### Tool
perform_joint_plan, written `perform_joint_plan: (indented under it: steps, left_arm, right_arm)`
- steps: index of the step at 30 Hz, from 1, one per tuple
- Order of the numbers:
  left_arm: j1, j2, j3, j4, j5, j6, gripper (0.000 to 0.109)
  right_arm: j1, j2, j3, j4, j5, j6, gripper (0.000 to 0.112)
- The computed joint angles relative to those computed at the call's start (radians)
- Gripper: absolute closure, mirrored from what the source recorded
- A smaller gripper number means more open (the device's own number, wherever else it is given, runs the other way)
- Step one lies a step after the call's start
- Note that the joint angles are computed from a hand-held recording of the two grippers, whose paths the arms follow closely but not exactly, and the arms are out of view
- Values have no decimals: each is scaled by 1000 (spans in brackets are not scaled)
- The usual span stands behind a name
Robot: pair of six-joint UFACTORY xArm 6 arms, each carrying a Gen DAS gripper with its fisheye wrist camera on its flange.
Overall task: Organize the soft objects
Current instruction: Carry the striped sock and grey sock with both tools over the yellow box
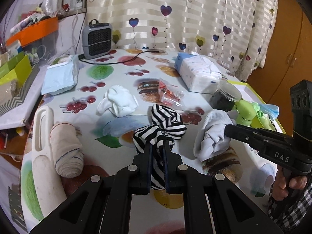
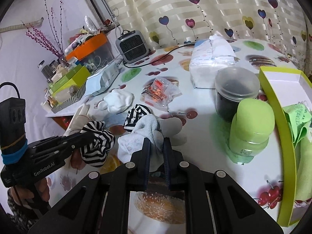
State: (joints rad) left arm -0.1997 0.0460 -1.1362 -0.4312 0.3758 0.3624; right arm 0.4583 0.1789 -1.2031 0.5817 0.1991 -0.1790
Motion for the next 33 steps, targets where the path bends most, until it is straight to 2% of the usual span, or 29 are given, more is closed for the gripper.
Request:
perform_joint_plan:
  steps: [6,9,17,33]
  left_arm:
    - [-20,-23,16,20,-23,-12,99]
    - [-30,-33,20,17,-28,-6,99]
    - [-67,-53,20,10,-42,21,99]
    - [-163,-5,-90,-9,-29,73,99]
  right_arm:
    - [-6,-28,34,-59,-22,39,99]
    - [-8,-52,55,-52,-32,15,99]
    - [-29,-119,117,-177,-69,106,99]
    - [-115,-244,227,-369,-113,273,99]
